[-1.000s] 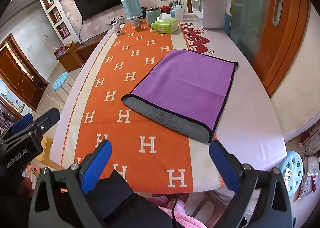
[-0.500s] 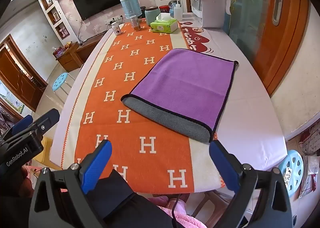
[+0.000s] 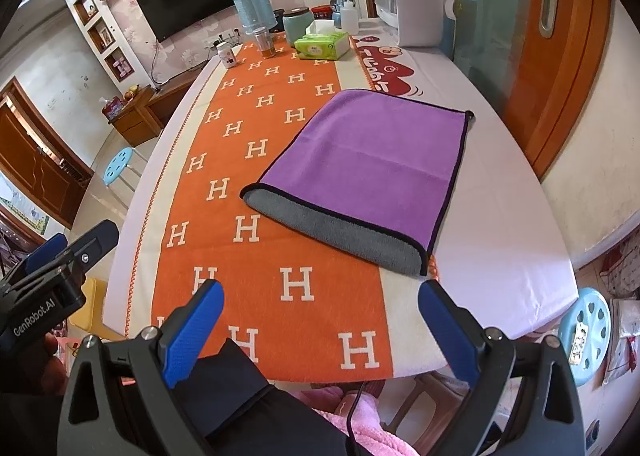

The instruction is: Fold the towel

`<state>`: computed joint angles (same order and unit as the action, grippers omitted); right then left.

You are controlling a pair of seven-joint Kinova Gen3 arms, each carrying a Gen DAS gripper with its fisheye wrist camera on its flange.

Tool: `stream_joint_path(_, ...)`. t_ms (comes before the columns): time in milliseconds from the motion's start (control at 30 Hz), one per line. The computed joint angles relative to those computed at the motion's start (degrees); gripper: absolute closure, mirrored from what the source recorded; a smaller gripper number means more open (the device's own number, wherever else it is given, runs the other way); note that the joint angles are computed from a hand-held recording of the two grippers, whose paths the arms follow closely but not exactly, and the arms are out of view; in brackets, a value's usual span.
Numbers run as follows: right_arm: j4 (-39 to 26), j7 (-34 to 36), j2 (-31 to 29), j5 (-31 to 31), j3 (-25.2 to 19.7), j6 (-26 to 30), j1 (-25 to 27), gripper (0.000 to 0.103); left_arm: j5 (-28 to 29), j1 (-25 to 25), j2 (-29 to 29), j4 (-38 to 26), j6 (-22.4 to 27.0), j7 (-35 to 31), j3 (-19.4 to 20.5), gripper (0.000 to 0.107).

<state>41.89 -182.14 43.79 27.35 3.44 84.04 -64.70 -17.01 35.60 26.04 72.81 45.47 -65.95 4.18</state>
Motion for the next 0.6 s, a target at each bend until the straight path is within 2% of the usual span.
stream_joint_path(200,-2.61,-2.0,1.92,-0.97,0.34,2.12,-0.35,0.005,3.04,-2.33,0.17,0.0,-0.14,-5.27,2.04,0.006)
stream_joint_path(367,-2.07,-6.44,2.52,-1.74,0.59,2.23,-1.1,0.008,7.1,-4.9,0.32,0.77,-1.45,-11.91,3.95,0.006)
stream_joint_path(600,-1.51,-13.07,3.24,-2.56,0.68,2.89,-2.0,0.009,10.31,-5.7,2.25,-1.33,0.77,-19.01,4.52,0.006)
